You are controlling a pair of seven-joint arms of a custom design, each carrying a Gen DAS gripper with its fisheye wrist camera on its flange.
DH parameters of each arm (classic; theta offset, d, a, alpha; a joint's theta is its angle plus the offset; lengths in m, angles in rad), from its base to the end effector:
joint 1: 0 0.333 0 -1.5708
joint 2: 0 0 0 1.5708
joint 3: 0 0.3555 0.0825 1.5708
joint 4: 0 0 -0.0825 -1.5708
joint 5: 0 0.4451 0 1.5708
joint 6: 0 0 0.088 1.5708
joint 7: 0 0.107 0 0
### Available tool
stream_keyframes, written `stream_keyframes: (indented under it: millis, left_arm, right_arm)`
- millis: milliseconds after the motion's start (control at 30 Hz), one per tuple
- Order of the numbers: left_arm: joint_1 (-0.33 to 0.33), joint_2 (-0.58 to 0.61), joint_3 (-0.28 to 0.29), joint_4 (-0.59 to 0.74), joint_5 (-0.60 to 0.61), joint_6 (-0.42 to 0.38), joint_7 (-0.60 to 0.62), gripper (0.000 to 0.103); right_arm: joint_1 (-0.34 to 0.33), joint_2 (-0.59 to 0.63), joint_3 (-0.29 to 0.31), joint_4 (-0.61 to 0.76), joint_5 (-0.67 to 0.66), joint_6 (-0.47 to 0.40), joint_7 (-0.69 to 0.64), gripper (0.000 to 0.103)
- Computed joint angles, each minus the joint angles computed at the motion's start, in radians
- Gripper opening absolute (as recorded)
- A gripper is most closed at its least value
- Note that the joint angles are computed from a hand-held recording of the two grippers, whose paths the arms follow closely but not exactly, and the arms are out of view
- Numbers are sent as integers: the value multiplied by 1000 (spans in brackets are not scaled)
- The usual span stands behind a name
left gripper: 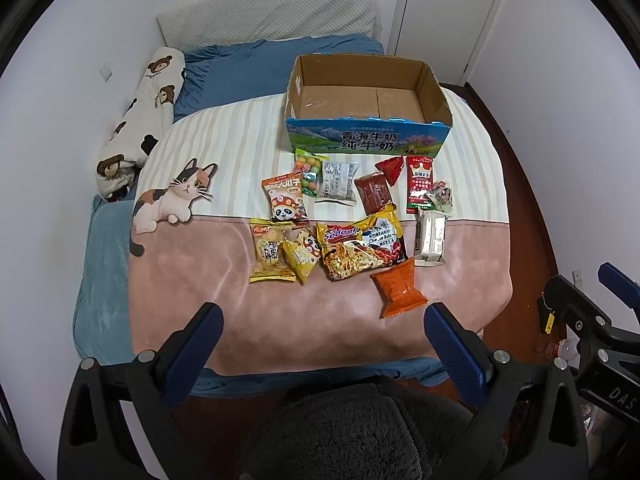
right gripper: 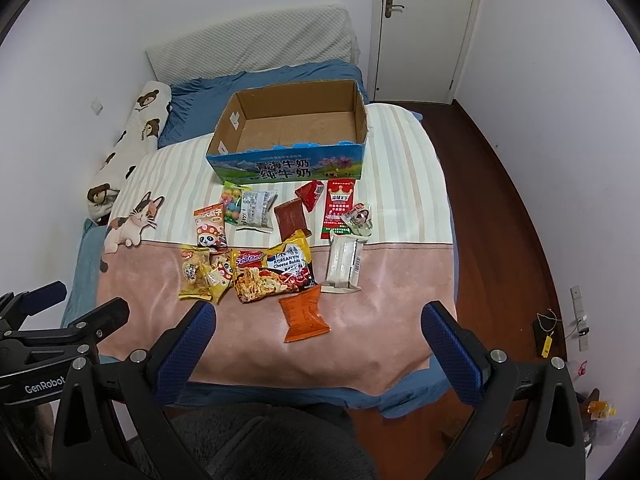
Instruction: Organize snacks
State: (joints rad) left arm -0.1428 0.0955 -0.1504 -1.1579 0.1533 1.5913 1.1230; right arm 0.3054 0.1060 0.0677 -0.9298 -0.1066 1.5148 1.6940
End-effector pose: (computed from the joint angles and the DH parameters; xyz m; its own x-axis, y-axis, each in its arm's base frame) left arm 0.6106 -0.1598 0.8261 0.1751 -0.9842 0.0259 -0.9183 -0.1727 -0.3562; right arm 0.5530 0.1989 0.9219 0.2075 -0.9779 0.0271 -0.8617 -0.1958 -0.4682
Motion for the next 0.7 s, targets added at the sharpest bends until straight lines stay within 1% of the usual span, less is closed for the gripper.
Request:
stream_keyframes:
  millis: [700]
  left_arm:
    - [4, -1, 3, 3, 7, 14, 10, 103]
  right_arm:
    - [4, 27, -2, 47, 5, -12, 6, 103]
